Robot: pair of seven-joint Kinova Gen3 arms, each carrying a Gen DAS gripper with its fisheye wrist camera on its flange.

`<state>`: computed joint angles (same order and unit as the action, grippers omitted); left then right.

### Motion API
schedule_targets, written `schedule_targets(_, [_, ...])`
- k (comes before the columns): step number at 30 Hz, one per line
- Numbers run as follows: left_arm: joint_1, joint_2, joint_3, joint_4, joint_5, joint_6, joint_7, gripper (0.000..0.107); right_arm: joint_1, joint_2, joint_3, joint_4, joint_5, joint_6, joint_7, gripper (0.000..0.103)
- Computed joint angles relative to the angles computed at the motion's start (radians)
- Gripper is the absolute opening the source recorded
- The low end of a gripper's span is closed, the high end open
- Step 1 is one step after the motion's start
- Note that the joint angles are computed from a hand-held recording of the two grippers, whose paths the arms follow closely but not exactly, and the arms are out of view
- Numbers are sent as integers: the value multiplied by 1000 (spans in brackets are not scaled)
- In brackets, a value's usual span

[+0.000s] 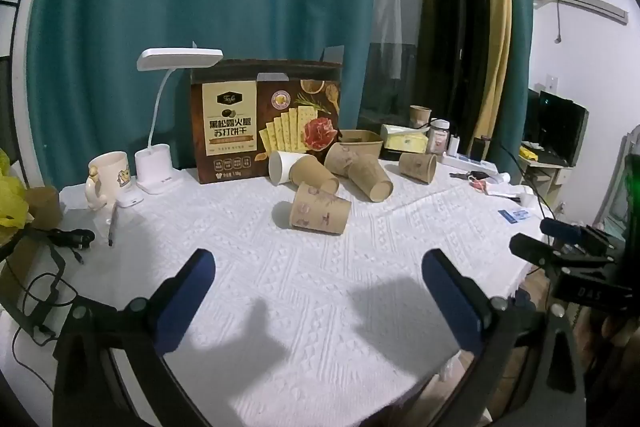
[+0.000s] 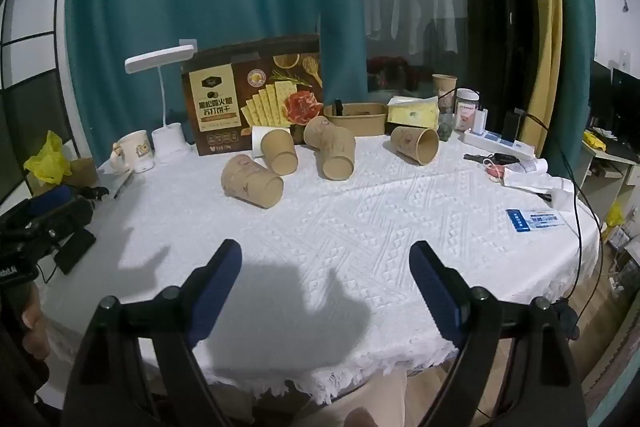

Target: Flip cup upright

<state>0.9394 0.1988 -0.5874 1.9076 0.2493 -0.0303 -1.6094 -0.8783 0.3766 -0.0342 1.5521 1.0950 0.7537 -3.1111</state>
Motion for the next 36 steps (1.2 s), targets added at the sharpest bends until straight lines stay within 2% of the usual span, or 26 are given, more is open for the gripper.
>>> schedule_targets(9, [-8, 0, 10, 2, 31, -11, -32, 103, -3, -4, -2, 1, 7, 6, -5, 84])
schedule_targets(12, [-40, -2, 44, 3, 40, -15, -46, 103, -2, -3, -3, 1, 9, 6, -7, 84])
schedule_targets(17, [25, -21, -26, 9, 53, -2, -59, 103, -5, -10, -6, 3, 11, 12, -8, 84])
schedule_targets(22, [29, -25, -30, 11, 54, -3, -63, 103, -6, -14, -11, 6, 13, 19, -10, 84])
schedule_targets(24, [76, -26, -79, 2, 59, 14, -62, 103, -7, -17, -12, 10, 20, 18, -17, 84])
schedule_targets(26, [92, -27, -97, 0, 40, 19, -43, 103, -5, -17, -15, 6, 18, 22, -11, 84])
schedule_targets(36, [97, -28, -99, 10, 10, 4, -13, 103, -7, -19, -22, 1, 20, 32, -8, 84])
